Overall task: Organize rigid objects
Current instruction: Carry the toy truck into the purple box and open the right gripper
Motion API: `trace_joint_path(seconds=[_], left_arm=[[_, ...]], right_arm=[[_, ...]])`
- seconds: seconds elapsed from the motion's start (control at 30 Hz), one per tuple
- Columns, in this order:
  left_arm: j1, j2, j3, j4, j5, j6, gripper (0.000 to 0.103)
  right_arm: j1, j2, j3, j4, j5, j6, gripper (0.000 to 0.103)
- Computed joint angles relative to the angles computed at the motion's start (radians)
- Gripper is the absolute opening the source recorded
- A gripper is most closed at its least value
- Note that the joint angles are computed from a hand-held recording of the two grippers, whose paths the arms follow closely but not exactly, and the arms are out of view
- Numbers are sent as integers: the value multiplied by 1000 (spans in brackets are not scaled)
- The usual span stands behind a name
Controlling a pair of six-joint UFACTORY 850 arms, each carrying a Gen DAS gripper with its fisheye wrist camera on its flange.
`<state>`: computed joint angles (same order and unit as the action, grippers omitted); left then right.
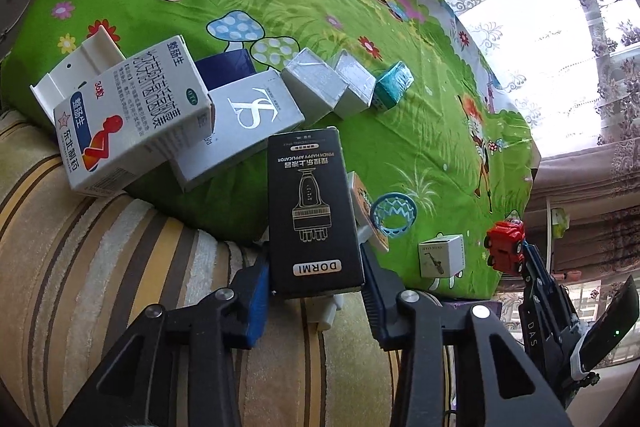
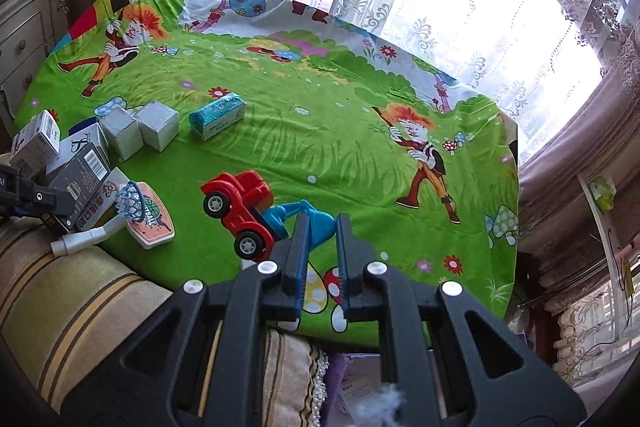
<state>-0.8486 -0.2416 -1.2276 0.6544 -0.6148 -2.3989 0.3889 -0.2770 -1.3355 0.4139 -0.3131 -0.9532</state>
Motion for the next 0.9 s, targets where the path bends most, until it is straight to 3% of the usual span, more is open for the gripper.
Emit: trace_joint_path(seconds=[0.23, 0.47, 0.7, 0.9], left_arm=[[-59, -3, -38, 136, -123, -56, 40], [-116, 2, -49, 289, -167, -136, 39], [-126, -31, -82, 317, -114, -122, 39], [-130, -55, -109, 309, -96, -96, 39]], right_arm=[[-72, 31, 32, 9, -4, 23, 16], [-181, 54, 73, -139, 6, 192, 16], [-310, 33, 91, -380, -5, 461, 16], [-374, -18, 66, -680, -9, 772, 16]])
